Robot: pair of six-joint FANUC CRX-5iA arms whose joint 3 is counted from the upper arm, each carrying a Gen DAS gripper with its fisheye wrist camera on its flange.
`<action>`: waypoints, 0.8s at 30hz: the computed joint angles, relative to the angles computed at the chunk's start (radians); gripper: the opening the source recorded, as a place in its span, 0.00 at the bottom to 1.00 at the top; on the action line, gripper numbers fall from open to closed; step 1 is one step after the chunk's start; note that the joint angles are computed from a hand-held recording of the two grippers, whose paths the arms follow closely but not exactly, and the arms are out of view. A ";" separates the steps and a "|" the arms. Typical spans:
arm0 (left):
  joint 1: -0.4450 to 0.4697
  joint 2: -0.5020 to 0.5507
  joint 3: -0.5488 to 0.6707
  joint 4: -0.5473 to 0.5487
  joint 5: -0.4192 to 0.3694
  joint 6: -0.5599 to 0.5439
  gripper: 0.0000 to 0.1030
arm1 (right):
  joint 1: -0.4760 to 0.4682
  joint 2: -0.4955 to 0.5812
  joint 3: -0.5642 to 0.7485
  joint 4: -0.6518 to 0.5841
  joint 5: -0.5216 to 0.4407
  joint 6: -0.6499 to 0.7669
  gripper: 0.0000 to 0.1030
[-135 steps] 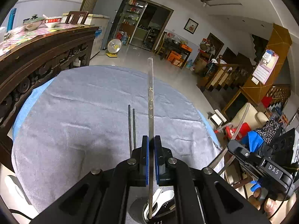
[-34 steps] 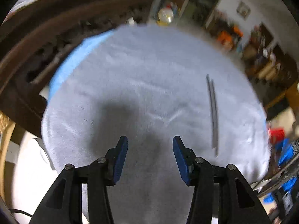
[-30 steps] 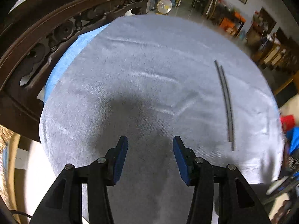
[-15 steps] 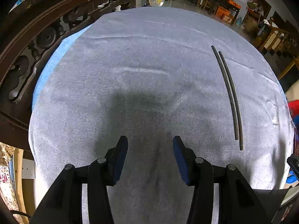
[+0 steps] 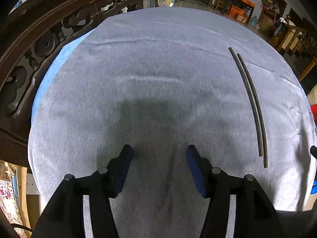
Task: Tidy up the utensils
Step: 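Open both grippers and move them back over the last two chopsticks, then grasp a dark chopstick with the right gripper while the left grasps the other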
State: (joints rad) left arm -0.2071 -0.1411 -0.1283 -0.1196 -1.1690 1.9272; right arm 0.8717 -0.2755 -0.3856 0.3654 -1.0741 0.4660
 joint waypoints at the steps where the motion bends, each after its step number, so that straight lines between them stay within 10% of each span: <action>1: 0.001 0.005 0.002 -0.003 0.007 0.003 0.58 | -0.010 0.023 0.021 0.000 -0.012 0.026 0.83; 24: -0.026 0.024 -0.017 -0.134 0.147 0.120 0.87 | -0.177 0.625 0.824 -0.395 -0.286 0.634 0.83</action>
